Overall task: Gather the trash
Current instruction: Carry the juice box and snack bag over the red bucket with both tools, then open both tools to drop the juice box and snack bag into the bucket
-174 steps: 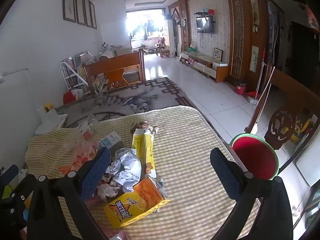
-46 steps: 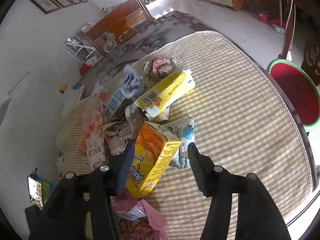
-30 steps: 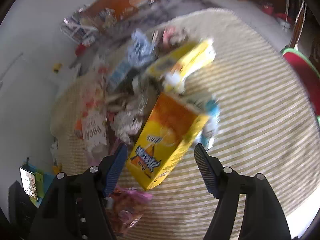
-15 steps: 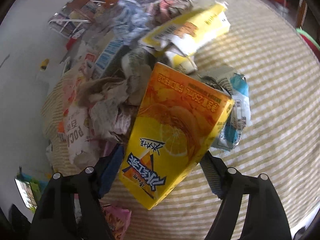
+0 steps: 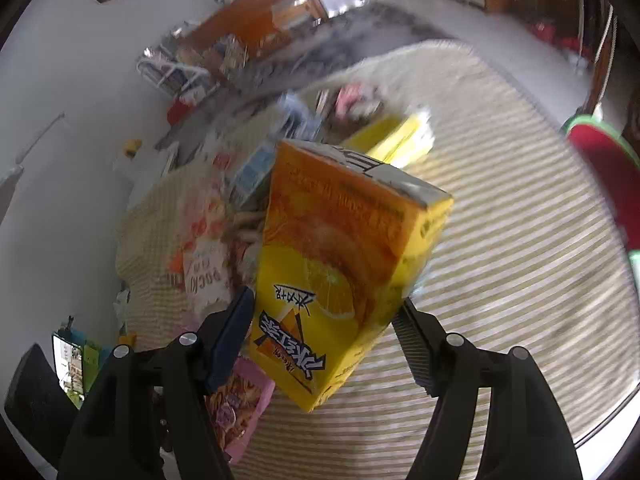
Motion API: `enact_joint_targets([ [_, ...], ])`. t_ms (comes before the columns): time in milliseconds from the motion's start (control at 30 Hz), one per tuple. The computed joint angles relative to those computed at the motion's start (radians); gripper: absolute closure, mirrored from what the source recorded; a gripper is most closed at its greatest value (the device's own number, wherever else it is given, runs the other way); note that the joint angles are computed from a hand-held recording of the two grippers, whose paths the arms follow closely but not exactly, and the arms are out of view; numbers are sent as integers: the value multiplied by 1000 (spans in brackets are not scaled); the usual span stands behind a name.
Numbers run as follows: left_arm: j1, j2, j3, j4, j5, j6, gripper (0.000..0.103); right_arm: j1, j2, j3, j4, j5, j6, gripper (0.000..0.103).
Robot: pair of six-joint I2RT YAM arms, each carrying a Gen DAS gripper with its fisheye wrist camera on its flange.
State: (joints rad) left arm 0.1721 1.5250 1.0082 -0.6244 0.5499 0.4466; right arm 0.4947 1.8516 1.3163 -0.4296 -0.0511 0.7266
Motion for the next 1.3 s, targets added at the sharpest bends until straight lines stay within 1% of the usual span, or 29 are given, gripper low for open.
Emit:
enact_joint_targets([
  [100,-70,14,31,20,-1,-54,92,-26,-53,-26,-7,48,-40,36],
  [233,-200,54,80,75,-33,-143,92,-101,-124,-80,-7,86,-123,36],
  [300,-279,102,130,91,-49,-204,92,-153,-148,-107,-9,72,-144,36],
  [367,-345,152,180,108,-55,-250,92,-231,-185,-155,1,54,-174,36],
  [500,-498,259,295,162,-106,-357,92,-407,-218,-208,3,8,-246,36],
  [533,-533,298,339,168,-114,-389,92,-469,-217,-215,1,2,-281,36],
  [600,-596,386,439,163,-132,-451,92,-535,-209,-214,-4,1,-317,36],
  [667,-642,454,529,142,-147,-490,92,-621,-188,-210,-10,-6,-365,36],
  [833,-756,664,834,43,-216,-534,92,-802,-114,-184,-15,-48,-485,36],
  [867,-773,702,889,24,-227,-539,92,-823,-101,-178,-12,-53,-502,36],
  [900,-794,761,982,-18,-242,-546,92,-844,-87,-171,-10,-56,-521,36],
  [933,-805,791,1025,-35,-249,-553,91,-851,-82,-169,-6,-56,-528,36],
  [1000,-825,849,1119,-75,-260,-575,79,-874,-71,-166,5,-62,-557,36],
  [1033,-837,877,1168,-95,-274,-591,54,-877,-68,-165,7,-60,-568,36],
  [1067,-844,879,1172,-84,-285,-609,40,-883,-57,-159,9,-60,-580,36],
  [1133,-852,855,1133,-25,-294,-632,38,-904,-36,-143,5,-74,-612,36],
  [1200,-863,854,1141,-32,-315,-627,37,-909,-8,-126,4,-75,-625,36],
  [1267,-868,823,1101,-15,-335,-626,35,-913,32,-97,-8,-81,-634,36],
  [1300,-867,796,1058,2,-342,-627,34,-912,45,-88,-12,-83,-634,36],
])
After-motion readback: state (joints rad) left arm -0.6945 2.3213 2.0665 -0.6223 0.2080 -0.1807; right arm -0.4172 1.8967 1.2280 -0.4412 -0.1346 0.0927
